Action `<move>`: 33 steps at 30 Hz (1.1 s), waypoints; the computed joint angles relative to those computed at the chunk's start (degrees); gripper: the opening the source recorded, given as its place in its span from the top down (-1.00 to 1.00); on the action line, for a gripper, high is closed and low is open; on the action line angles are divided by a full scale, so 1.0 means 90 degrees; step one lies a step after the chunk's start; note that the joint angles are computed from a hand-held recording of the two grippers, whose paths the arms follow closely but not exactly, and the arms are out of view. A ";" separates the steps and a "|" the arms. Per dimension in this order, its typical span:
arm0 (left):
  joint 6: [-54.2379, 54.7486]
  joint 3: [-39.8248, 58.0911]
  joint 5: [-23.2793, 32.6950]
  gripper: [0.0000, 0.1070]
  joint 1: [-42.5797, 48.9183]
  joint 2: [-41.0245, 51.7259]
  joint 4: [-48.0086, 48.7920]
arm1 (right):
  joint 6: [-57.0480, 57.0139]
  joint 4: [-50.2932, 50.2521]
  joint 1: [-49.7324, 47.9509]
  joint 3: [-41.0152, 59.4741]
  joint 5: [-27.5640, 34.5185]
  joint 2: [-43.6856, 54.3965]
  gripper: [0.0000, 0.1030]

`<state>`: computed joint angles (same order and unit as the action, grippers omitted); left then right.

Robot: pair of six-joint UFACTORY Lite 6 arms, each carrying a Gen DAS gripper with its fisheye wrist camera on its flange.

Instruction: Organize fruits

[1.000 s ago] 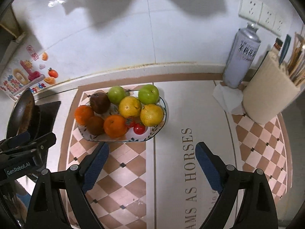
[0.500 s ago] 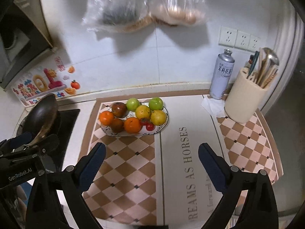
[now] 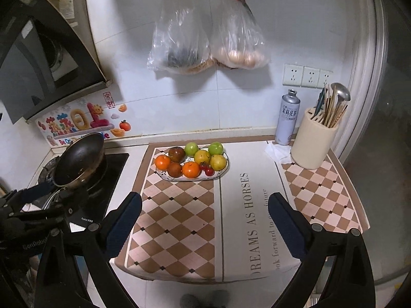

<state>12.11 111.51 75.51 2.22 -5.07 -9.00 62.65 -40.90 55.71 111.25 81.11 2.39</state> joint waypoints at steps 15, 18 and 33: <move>0.0045 -0.0121 0.0315 -0.81 0.0564 -0.0695 -0.0150 | 0.0162 -0.0440 0.1128 0.0591 0.0927 -0.0014 -0.96; -0.0056 -0.0189 0.0225 -0.80 0.0456 -0.0668 -0.0026 | 0.0153 -0.0317 0.0984 0.0375 0.0776 -0.0132 -0.96; -0.0865 0.0107 -0.0428 -0.80 -0.0418 0.0385 0.0900 | -0.0944 0.0802 -0.1092 0.0031 -0.0774 0.0257 -0.96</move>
<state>4.32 112.47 71.65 -1.54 -1.61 -0.90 54.15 -33.68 45.88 111.53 74.15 4.71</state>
